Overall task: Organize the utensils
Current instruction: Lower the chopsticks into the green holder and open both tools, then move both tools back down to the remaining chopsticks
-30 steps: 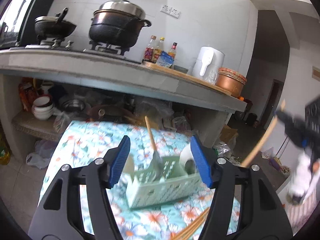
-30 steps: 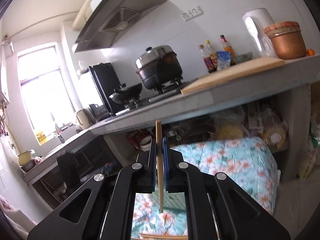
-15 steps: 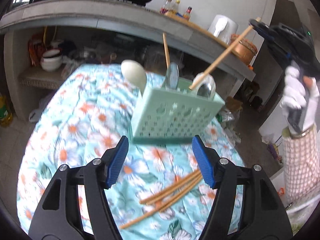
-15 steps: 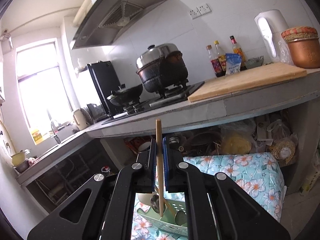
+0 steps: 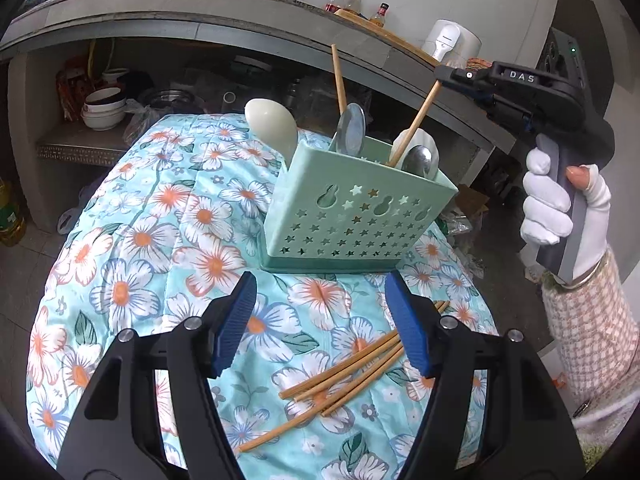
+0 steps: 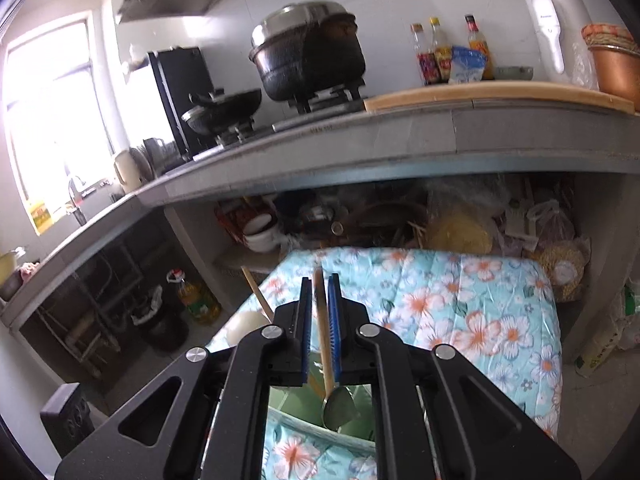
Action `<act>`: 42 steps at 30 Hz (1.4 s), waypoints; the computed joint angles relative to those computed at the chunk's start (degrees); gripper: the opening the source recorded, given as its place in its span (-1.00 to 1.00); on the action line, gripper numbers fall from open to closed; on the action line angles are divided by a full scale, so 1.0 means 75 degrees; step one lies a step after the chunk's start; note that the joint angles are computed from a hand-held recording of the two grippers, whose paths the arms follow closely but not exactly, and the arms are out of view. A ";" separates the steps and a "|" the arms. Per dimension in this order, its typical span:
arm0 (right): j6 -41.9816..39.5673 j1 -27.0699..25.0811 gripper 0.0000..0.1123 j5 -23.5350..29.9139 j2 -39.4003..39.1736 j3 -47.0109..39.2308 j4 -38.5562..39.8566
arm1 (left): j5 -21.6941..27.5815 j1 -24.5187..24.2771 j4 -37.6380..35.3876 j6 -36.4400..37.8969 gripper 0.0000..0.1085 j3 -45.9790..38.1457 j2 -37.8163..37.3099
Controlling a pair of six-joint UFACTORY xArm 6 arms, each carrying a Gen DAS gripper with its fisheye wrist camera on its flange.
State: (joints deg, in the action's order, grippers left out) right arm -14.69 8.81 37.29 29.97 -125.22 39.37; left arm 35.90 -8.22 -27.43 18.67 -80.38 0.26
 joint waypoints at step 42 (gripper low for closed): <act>0.0561 -0.0574 -0.27 0.1842 -0.3119 0.7540 0.5490 | 0.0235 -0.0113 0.1275 -0.0646 0.54 -0.0210 0.0480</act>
State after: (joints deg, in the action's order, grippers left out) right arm -10.48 4.51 51.11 6.58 -68.67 80.54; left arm 37.66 -9.07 -17.87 13.82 -81.96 3.85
